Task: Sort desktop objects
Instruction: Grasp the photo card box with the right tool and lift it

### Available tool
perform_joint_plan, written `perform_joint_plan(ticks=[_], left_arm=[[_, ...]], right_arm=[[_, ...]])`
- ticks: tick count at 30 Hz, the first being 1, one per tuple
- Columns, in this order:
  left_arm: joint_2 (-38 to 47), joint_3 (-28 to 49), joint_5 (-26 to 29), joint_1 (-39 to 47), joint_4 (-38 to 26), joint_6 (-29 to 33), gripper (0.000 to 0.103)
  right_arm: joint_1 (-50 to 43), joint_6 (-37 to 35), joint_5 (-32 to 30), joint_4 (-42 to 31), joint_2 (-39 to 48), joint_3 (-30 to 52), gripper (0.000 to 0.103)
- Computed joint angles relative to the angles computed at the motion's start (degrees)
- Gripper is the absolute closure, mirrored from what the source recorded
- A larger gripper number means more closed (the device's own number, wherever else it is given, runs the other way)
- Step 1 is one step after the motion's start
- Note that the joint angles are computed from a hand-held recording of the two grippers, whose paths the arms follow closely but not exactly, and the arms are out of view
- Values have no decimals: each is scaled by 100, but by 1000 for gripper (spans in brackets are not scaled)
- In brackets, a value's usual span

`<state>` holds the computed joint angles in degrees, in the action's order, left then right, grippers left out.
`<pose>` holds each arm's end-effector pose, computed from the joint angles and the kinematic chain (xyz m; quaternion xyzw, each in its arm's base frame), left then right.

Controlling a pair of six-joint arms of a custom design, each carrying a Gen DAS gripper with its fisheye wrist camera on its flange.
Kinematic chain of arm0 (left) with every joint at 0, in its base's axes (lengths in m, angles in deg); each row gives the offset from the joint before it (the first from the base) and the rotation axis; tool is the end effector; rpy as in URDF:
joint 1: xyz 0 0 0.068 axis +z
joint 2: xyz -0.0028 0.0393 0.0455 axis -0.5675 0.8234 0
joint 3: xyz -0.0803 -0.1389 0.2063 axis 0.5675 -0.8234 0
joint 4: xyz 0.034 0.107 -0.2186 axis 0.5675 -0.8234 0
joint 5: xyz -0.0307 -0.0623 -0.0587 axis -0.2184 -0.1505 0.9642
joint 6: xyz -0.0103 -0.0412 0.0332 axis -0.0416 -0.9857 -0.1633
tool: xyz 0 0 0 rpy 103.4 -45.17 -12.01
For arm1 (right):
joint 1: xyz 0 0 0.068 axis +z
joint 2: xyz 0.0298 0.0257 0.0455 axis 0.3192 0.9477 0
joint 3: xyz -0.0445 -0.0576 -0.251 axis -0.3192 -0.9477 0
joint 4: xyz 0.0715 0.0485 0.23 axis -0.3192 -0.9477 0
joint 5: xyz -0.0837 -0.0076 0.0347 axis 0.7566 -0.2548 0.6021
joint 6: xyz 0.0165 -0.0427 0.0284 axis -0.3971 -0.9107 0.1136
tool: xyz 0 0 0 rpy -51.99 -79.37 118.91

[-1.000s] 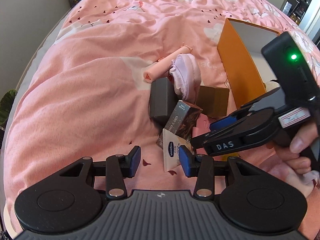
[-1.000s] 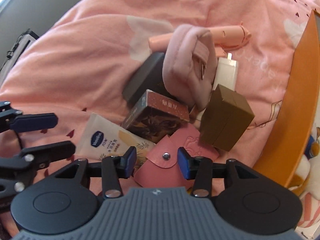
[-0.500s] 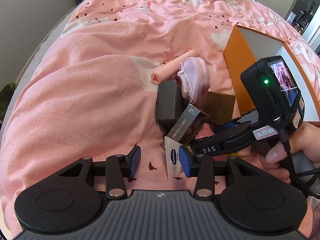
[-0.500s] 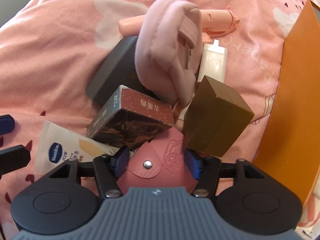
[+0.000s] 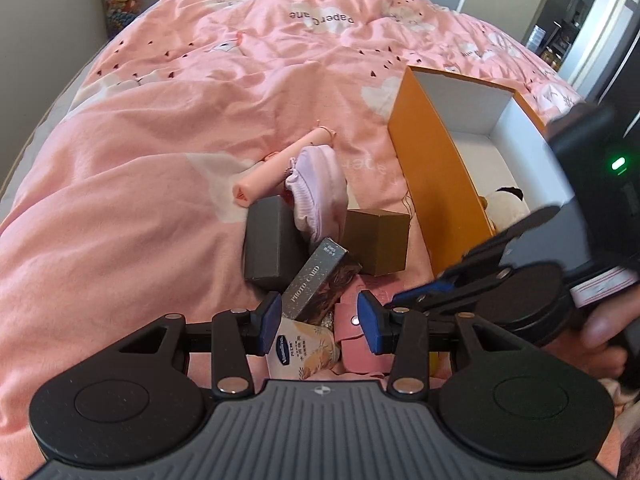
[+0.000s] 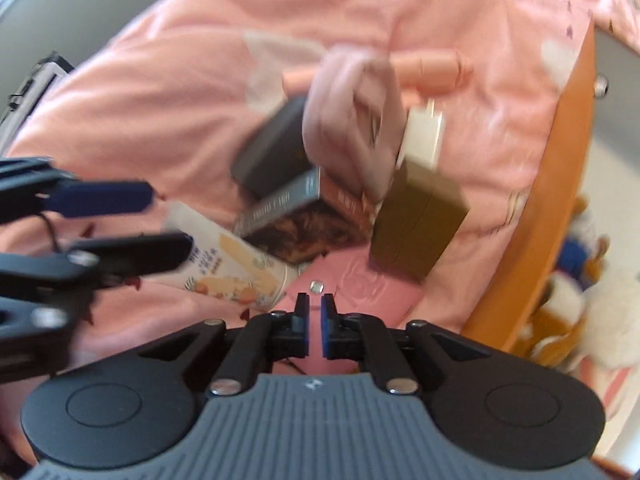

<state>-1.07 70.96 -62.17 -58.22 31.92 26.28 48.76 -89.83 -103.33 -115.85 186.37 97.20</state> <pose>0.1491 -0.0584 0.2389 -0.0757 0.9609 -0.0372 0.2638 0.2741 0.1742 0.2066 -0.4971 0.8414 0.1868 0.1004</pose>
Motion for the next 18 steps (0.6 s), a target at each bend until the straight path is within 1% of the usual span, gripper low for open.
perform_joint_plan(ticks=[1,2,4,6,8,10,14,18], left_arm=[[83,15,-95,-55,26,80,54],[153,26,-167,-83,56,203,54],[264,82,-149,-58,49,425,54],[330,127,-70,4,4,592,53],[433,198,-16,97,-128,617,51],[468,226,13,202,-254,595,51],[352,205,292,493,-476,591,50],[330,182,474,730,-657,534,50]], right_arm=[[-15,-175,-56,-46,-63,44,82],[-32,-397,-156,-41,-75,92,72],[-76,-871,-319,64,-97,126,62],[-63,-1349,-344,61,67,342,60],[-47,-1877,-461,-20,338,613,60],[72,-2299,-389,-71,605,863,60],[266,-2757,-319,-356,1262,1558,53],[429,-3048,-250,-775,1881,2265,52]])
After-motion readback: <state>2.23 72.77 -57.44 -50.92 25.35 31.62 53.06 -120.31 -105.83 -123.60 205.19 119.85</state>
